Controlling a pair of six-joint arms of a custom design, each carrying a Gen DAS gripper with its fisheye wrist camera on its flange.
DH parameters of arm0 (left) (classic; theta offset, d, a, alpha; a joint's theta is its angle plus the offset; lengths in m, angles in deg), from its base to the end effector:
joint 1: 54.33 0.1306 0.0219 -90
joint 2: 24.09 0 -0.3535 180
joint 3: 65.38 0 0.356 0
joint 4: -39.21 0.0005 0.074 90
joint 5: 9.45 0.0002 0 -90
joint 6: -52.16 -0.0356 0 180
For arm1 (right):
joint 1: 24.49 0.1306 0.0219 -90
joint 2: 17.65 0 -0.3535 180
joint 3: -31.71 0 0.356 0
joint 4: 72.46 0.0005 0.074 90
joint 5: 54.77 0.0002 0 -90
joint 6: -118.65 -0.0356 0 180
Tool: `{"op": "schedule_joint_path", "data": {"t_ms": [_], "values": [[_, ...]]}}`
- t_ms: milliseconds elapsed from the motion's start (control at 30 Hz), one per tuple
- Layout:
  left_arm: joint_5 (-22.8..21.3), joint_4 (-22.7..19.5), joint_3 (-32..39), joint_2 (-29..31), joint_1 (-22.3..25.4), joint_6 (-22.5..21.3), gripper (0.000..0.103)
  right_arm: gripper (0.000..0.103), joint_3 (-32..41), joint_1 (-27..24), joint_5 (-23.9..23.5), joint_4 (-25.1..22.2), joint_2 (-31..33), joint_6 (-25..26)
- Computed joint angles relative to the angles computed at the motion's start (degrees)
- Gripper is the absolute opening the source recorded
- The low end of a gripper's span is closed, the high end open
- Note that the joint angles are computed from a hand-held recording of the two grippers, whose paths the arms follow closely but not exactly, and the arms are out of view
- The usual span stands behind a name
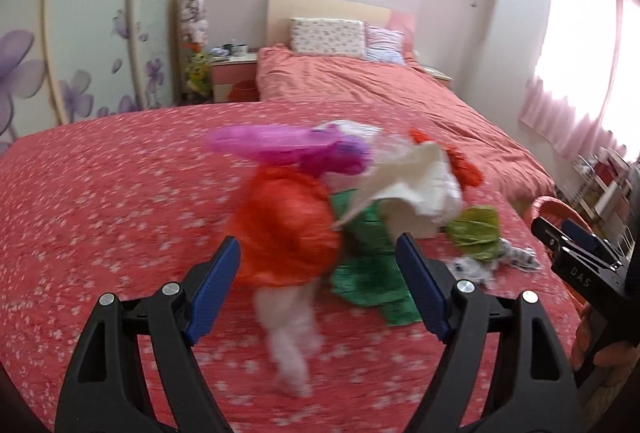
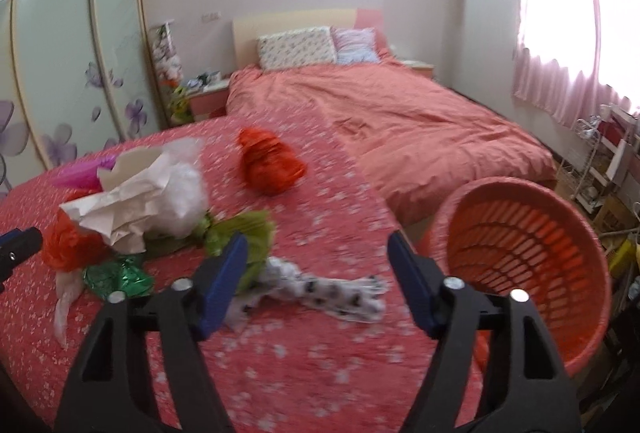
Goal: Collect trash
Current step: 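Move both tools back over the pile of bags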
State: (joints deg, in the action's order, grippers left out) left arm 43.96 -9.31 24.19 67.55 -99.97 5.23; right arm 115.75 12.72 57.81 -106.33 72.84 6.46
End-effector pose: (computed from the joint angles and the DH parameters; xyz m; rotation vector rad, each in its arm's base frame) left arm 0.3314 -0.3092 0.3917 -0.2135 2.2300 -0.0311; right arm 0.3749 0.2669 0.3748 -0.0861 2.2122 0.1233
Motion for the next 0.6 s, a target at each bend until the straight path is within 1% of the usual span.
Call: {"op": "schedule_joint_path", "data": {"t_ms": [33, 100, 133, 233, 333, 500, 600], "values": [[-0.2, -0.1, -0.5, -0.3, 0.4, 0.5, 0.079, 0.059, 1.1, 0.2, -0.7, -0.7, 1.2, -0.3], [-0.4, 0.0, -1.9, -1.1, 1.1, 1.3, 0.079, 0.058, 2.6, 0.6, -1.5, -1.5, 2.7, -0.7], [-0.6, 0.1, -3.5, -2.4, 1.0, 1.8, 0.079, 0.058, 2.9, 1.0, -1.8, -1.4, 3.0, -0.8], [-0.5, 0.2, -5.5, -3.9, 1.7, 2.8, 0.079, 0.058, 4.1, 1.8, -3.8, -0.6, 3.6, -0.6], [-0.6, 0.4, -7.0, -5.2, 2.1, 3.6, 0.079, 0.058, 6.8, 2.6, -5.5, -0.4, 5.0, -1.2], [-0.6, 0.7, -9.1, -7.4, 3.0, 3.8, 0.079, 0.059, 13.1, 4.1, -8.3, -0.3, 8.4, -2.0], [-0.3, 0.6, -10.3, -8.4, 3.5, 4.3, 0.079, 0.059, 17.0, 5.3, -9.3, -1.3, 10.9, -2.6]]}}
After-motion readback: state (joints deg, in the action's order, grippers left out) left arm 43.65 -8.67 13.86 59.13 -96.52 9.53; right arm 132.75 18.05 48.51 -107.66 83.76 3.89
